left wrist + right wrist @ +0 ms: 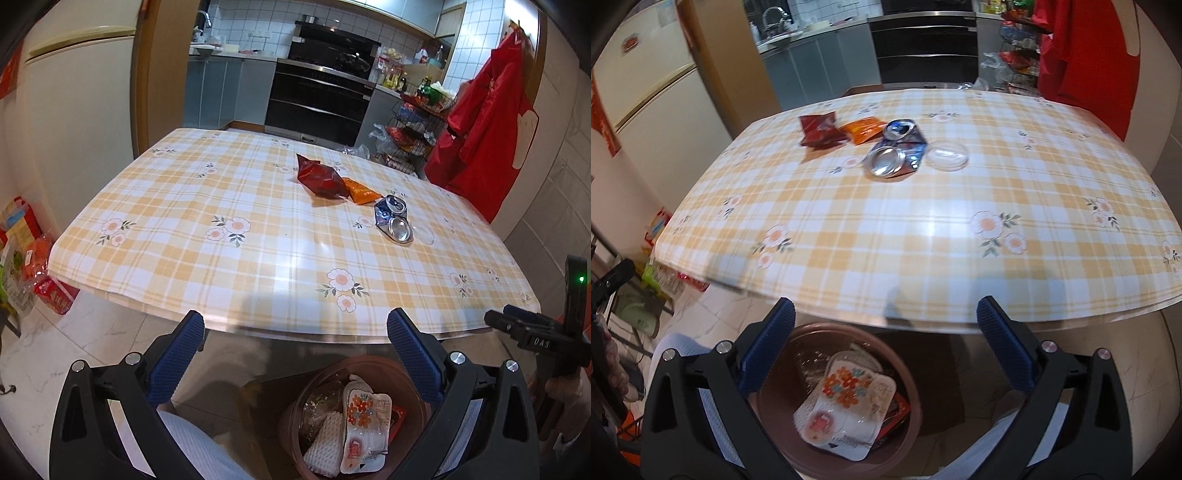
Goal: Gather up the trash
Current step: 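Drop the card into the bin with the right tool while the left tool drops the sponge, then grasp the crushed blue can with the left tool and lift it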
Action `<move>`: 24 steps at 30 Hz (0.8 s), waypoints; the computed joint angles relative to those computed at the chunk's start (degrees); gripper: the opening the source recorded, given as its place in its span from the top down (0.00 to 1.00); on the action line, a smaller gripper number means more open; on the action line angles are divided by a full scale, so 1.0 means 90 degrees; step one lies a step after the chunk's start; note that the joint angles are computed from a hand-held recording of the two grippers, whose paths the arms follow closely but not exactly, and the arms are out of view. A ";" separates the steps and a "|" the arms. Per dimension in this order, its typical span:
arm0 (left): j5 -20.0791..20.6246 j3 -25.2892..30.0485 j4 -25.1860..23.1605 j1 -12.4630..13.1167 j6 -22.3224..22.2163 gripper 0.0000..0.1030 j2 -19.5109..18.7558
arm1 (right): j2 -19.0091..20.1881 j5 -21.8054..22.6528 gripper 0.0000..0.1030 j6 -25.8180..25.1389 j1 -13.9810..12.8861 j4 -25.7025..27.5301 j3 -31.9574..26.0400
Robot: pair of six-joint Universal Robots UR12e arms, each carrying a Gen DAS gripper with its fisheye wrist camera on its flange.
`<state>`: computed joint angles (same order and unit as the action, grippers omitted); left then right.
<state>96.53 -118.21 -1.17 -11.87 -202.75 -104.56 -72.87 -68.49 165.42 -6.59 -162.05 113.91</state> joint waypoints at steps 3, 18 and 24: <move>-0.0052 0.0166 -0.0129 -0.0010 0.0061 0.06 -0.0111 | 0.0095 -0.0035 0.06 0.0052 -0.0043 0.0042 -0.0122; -0.0896 0.1614 -0.0917 -0.0068 0.0687 0.06 -0.1111 | 0.0730 -0.0200 0.06 0.0249 -0.0211 0.0206 -0.0928; -0.1290 0.2601 -0.1360 -0.0185 0.0770 0.12 -0.1802 | 0.1030 -0.0230 0.06 0.0307 -0.0241 0.0291 -0.1281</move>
<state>84.92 -94.80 -13.41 -13.54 -195.82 -120.78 -63.60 -70.55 168.19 -8.75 -159.43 102.38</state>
